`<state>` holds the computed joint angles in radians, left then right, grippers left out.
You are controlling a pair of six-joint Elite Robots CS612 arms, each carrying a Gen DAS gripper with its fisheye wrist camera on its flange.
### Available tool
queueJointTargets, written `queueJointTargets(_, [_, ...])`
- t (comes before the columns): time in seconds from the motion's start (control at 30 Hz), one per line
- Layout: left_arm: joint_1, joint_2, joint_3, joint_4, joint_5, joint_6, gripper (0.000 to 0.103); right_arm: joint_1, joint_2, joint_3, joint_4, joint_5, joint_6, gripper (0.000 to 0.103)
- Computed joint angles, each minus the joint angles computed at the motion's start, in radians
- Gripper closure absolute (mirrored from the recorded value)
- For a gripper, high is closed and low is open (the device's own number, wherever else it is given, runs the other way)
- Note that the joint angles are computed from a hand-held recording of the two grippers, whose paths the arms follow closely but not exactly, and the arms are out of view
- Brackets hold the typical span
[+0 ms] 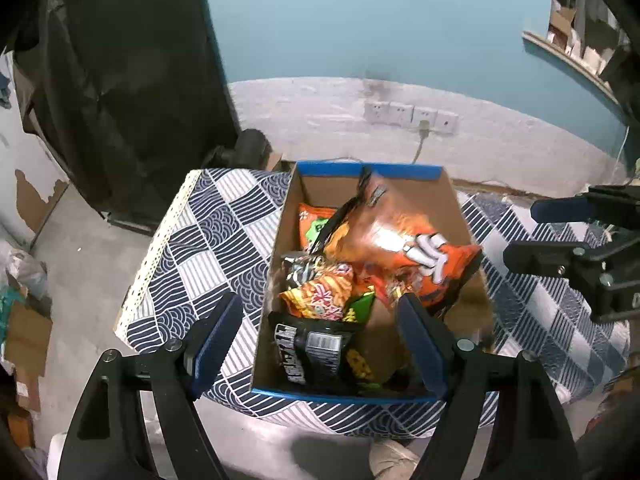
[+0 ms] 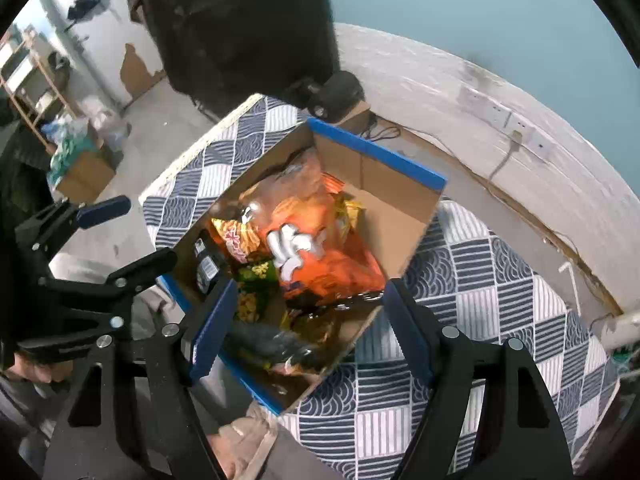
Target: Organize snacks
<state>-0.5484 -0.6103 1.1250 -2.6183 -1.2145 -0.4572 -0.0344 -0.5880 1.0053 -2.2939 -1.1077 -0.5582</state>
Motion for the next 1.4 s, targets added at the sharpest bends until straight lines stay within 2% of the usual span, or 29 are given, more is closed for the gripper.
queueJointTargets(0.33, [-0.014,-0.026,0.026,-0.069,0.014,0.003,0.02,-0.026,-0.048,0.077,-0.09,-0.006,0.038,0.025])
queueJointTargets(0.4, [-0.017,-0.03,0.03,-0.083,0.022,0.006,0.016,-0.032,-0.056,0.087,-0.099,0.005,0.039,0.025])
queueJointTargets(0.57, [-0.028,-0.034,0.031,-0.098,0.041,0.025,0.015,-0.044,-0.075,0.116,-0.13,0.025,0.038,0.024])
queueJointTargets(1.0, [-0.04,-0.032,0.011,-0.075,0.039,0.03,0.015,-0.063,-0.094,0.149,-0.159,0.047,0.034,0.024])
queueJointTargets(1.2, [-0.043,-0.032,0.007,-0.083,0.037,0.019,0.012,-0.07,-0.095,0.153,-0.156,0.052,0.031,0.024])
queueJointTargets(1.4, [-0.041,-0.03,-0.005,-0.053,0.026,-0.004,0.012,-0.074,-0.094,0.154,-0.154,0.054,0.031,0.024])
